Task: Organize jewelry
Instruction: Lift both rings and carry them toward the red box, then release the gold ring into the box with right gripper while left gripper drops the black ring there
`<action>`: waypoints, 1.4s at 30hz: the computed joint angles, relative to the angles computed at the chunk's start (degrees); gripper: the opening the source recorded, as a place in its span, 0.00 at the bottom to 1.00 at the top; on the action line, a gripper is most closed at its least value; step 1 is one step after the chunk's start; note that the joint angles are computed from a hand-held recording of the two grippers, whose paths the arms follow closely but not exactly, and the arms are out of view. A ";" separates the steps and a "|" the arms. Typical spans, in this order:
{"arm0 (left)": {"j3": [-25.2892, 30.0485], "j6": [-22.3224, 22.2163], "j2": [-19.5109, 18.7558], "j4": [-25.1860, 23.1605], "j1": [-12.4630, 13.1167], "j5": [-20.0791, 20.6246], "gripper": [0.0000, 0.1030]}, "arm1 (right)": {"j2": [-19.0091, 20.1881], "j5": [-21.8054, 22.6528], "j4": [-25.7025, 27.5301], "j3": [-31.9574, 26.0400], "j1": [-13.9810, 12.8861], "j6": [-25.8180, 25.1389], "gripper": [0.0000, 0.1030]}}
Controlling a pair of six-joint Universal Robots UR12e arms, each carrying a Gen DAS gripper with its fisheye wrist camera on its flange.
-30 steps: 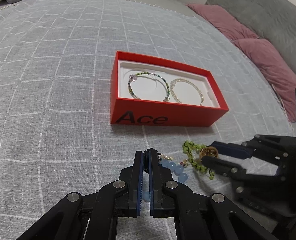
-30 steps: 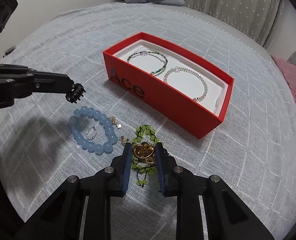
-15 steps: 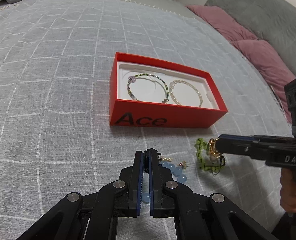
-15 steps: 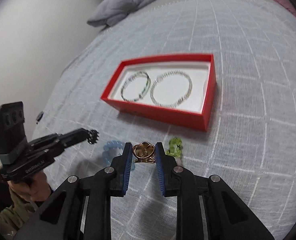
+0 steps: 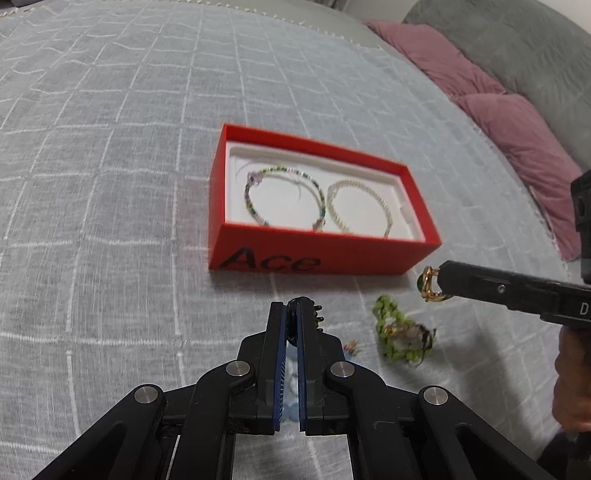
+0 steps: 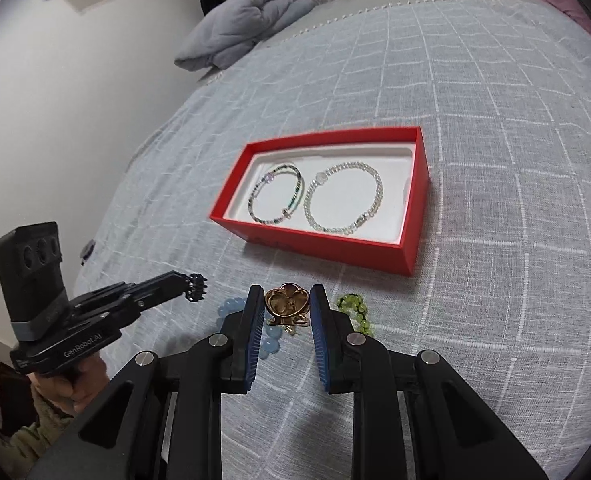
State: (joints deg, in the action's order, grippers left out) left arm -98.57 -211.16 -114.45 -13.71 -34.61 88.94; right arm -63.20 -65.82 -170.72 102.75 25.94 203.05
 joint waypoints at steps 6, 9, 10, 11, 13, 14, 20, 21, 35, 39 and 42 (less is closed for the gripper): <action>1.43 -0.63 -0.97 2.57 0.91 -0.94 0.00 | -0.14 -1.41 -2.99 0.35 -0.39 2.98 0.24; 2.25 -1.56 -1.76 4.06 1.69 -2.92 0.00 | -0.17 -1.99 -4.41 0.39 -0.55 4.35 0.24; 2.50 -1.77 -2.02 4.49 1.86 -3.26 0.00 | -0.21 -2.81 -4.46 0.25 -0.48 4.56 0.24; 2.76 -1.95 -2.31 4.86 2.04 -3.60 0.00 | -0.20 -3.32 -4.33 0.12 -0.44 4.66 0.24; 3.41 -2.26 -2.87 4.81 2.27 -4.00 0.00 | -0.04 -4.04 -3.93 -0.30 -0.39 5.03 0.24; 3.76 -2.29 -3.13 4.62 2.30 -4.06 0.00 | 0.12 -4.14 -3.69 -0.57 -0.42 5.31 0.24; 5.94 -2.05 -4.79 3.27 2.53 -3.57 0.00 | 0.54 -5.90 -2.93 -1.40 -0.24 6.34 0.24; 6.15 -2.16 -4.99 3.12 2.60 -3.61 0.00 | 0.59 -6.14 -2.81 -1.48 -0.21 6.31 0.24; 7.20 -0.46 -6.01 1.63 2.50 -2.11 0.00 | 1.73 -12.00 -0.62 -3.63 1.01 4.36 0.24; 7.40 -0.20 -6.05 1.06 2.41 -1.82 0.00 | 2.13 -13.47 -0.02 -4.28 1.51 3.21 0.24; 7.42 -0.23 -6.06 1.08 2.40 -1.58 0.00 | 2.30 -14.04 -0.42 -4.48 1.66 2.84 0.24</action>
State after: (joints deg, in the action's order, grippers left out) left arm -91.15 -211.39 -120.51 -12.63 -32.21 87.35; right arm -60.89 -79.86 -171.13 98.27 27.60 205.89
